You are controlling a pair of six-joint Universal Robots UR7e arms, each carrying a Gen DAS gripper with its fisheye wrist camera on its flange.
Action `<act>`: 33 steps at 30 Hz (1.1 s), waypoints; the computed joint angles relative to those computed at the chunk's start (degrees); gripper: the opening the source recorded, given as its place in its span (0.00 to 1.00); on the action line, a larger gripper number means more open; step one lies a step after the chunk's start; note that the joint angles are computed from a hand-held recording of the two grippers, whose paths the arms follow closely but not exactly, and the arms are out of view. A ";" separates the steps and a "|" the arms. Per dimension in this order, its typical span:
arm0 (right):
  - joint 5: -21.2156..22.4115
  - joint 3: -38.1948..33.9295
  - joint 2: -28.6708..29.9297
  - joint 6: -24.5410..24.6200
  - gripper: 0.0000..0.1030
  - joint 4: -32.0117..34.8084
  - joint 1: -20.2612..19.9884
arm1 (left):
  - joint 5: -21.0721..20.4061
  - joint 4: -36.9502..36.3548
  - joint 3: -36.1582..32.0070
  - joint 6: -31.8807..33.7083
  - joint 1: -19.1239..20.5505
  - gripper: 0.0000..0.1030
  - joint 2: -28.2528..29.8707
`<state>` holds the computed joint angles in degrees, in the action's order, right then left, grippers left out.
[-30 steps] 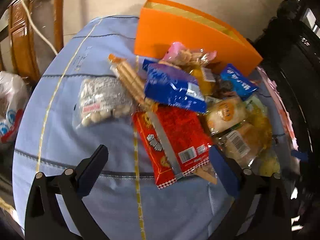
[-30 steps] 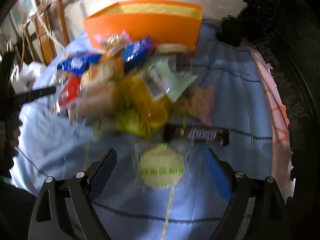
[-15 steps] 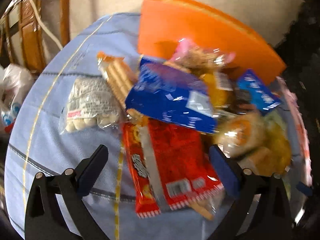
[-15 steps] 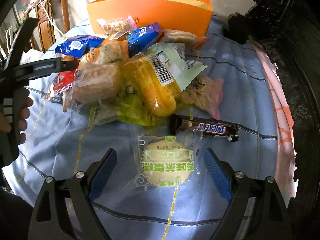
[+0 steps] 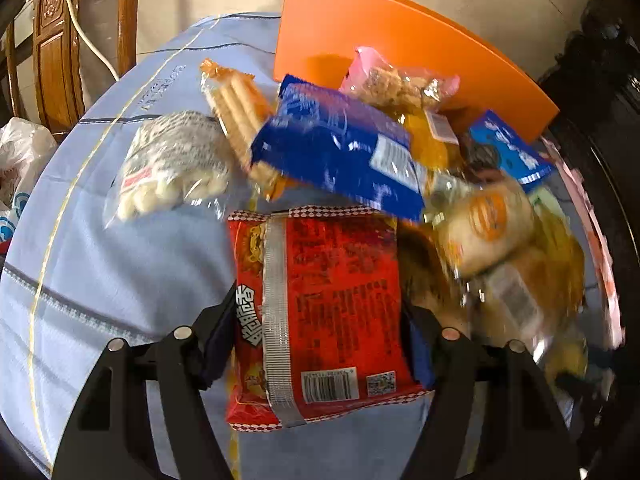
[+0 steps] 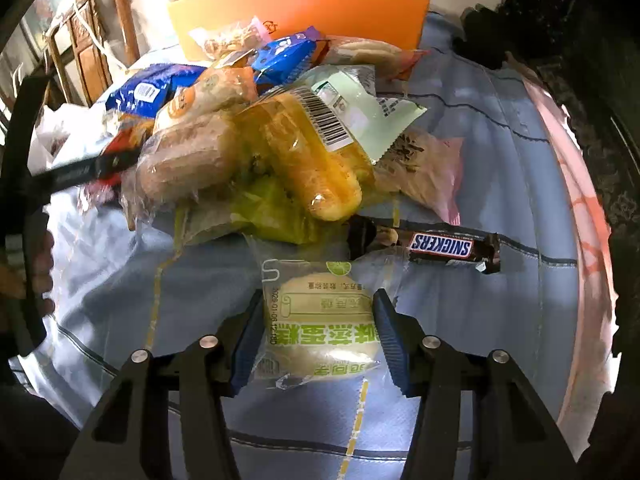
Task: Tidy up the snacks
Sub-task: 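Grasp the red snack bag with the left tool while the right tool grasps the clear pastry bag, then lift both snacks over the orange box and release them inside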
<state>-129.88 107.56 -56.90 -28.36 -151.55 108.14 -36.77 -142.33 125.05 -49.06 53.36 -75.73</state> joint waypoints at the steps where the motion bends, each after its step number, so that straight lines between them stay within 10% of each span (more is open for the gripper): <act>1: 0.50 0.01 -0.30 0.61 0.52 0.41 -0.18 | -0.29 0.24 0.56 -0.35 -0.33 0.66 -0.65; 33: 9.28 -4.27 -5.71 0.57 0.51 0.88 5.28 | 5.14 2.45 2.62 2.48 -10.87 0.66 -11.98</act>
